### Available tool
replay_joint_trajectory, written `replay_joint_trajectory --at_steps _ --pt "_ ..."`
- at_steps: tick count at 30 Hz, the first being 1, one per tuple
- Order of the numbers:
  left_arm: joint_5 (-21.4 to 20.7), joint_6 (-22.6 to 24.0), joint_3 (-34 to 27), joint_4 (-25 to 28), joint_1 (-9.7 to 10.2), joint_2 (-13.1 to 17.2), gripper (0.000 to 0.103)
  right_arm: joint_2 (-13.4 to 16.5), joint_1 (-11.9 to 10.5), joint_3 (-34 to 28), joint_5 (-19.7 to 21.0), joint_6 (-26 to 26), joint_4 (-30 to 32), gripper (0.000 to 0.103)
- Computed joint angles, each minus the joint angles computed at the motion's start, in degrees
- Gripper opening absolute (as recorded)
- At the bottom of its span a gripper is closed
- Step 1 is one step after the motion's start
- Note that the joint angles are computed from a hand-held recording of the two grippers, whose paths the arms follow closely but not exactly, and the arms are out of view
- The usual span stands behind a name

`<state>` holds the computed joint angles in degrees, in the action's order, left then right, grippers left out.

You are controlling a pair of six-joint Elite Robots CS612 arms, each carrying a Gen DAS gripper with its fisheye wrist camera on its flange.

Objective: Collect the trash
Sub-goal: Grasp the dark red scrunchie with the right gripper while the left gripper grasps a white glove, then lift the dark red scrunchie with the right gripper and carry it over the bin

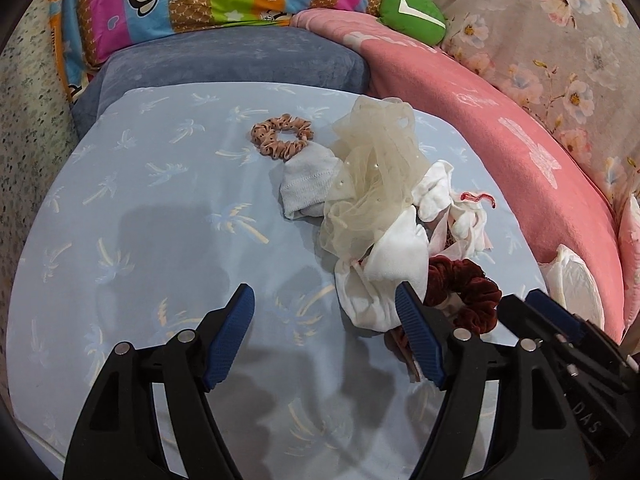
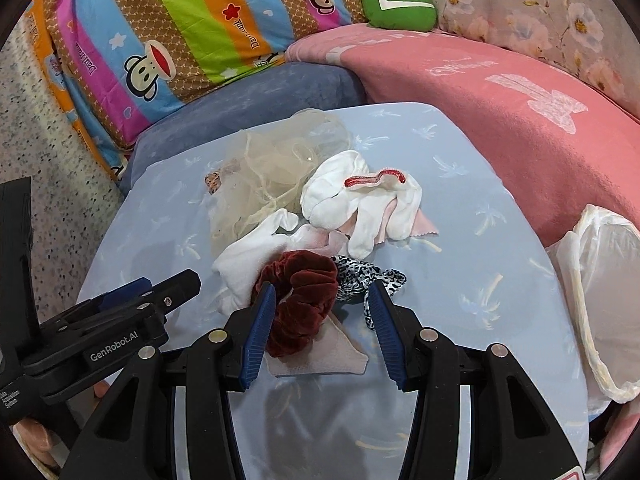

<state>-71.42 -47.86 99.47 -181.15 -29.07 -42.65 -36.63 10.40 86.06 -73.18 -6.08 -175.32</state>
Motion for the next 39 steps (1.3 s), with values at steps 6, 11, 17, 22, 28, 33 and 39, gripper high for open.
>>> replay_joint_trajectory --at_steps 6,11,17,22,28,33,39 --pt "-1.5 0.4 -1.2 -0.3 0.32 0.8 0.075 1.2 0.0 -1.2 0.5 0.2 2.0 0.039" --pt "-3.2 0.9 -2.7 0.0 0.53 1.7 0.075 1.3 -0.3 -1.3 1.8 -0.3 3.2 0.014" --pt "-5.6 1.5 -4.1 -0.9 0.67 2.7 0.07 0.2 -1.0 0.6 3.3 -0.5 0.1 0.006" --pt "-8.6 1.8 -5.4 -0.3 0.98 3.5 0.037 -1.1 -1.7 2.5 3.7 0.0 -2.7 0.005" --pt "-8.3 1.9 -5.0 0.1 0.49 2.9 0.013 -2.8 -2.9 4.9 4.1 1.5 -6.7 0.005" --pt "-6.3 2.4 -4.2 -1.6 -0.43 1.6 0.012 -4.1 -4.1 6.5 4.3 3.0 -10.6 0.005" --pt "-4.3 4.9 -3.9 -3.8 -1.77 0.0 0.012 -5.7 -5.6 8.3 3.9 5.0 -15.3 0.005"
